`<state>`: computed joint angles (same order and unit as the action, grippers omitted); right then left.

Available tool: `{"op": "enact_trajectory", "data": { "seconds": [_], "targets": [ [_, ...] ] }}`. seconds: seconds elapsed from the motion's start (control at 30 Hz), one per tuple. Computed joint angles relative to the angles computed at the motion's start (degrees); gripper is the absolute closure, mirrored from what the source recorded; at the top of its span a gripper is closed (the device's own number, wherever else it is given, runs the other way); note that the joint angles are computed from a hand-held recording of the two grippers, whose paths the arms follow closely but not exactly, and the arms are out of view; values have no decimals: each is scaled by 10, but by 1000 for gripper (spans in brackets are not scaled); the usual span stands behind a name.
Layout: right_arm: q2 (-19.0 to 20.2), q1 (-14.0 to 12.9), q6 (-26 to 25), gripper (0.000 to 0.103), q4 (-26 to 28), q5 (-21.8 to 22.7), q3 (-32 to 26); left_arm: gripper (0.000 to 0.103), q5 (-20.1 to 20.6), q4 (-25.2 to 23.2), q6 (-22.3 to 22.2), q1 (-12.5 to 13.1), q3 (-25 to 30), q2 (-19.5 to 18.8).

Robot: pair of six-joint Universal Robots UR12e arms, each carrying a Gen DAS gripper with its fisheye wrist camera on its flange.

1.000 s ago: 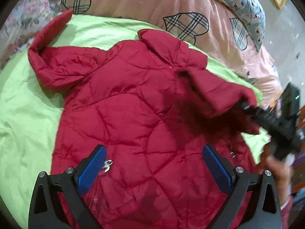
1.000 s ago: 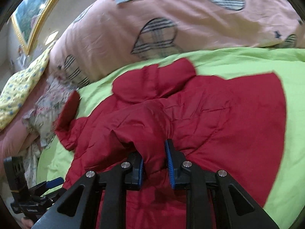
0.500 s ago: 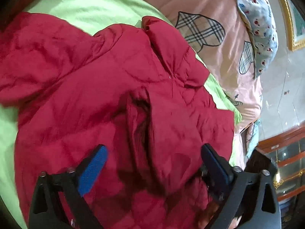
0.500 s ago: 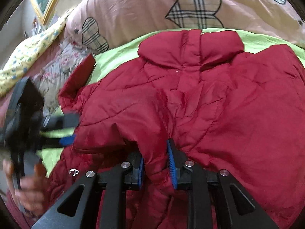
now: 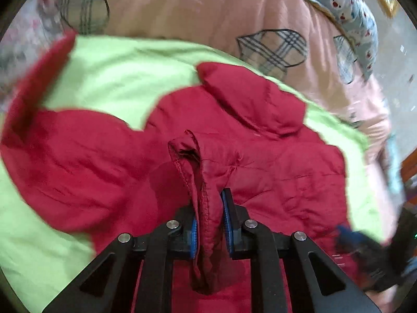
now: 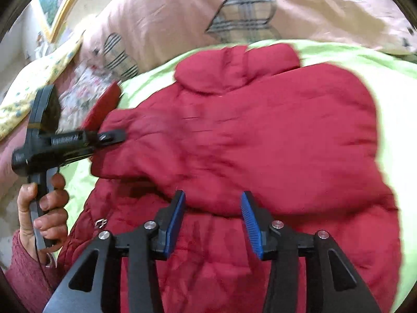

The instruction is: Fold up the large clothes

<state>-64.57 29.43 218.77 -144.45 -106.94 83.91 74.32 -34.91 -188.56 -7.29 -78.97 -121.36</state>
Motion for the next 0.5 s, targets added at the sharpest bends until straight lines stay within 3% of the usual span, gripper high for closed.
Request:
{"op": "enact_trajectory", "data": {
  "seconds": [0.13,0.23,0.33,0.37,0.5],
  "targets": [
    [-10,-7,12,52,29,-53,-1,88,17,-11,14,-3,12,-11],
    [-2,-17,3,51,50,-63,-9,86,35,-10,18,-7,8,-11],
    [11,-26,6,53,87,-53,-17,77,54,1,13,-11,-11,5],
    [14,-27,6,53,95,-51,-17,72,62,11,8,-12,-25,16],
    [22,-24,2,52,90,-71,-12,71,77,70,-1,-13,-60,44]
  ]
}}
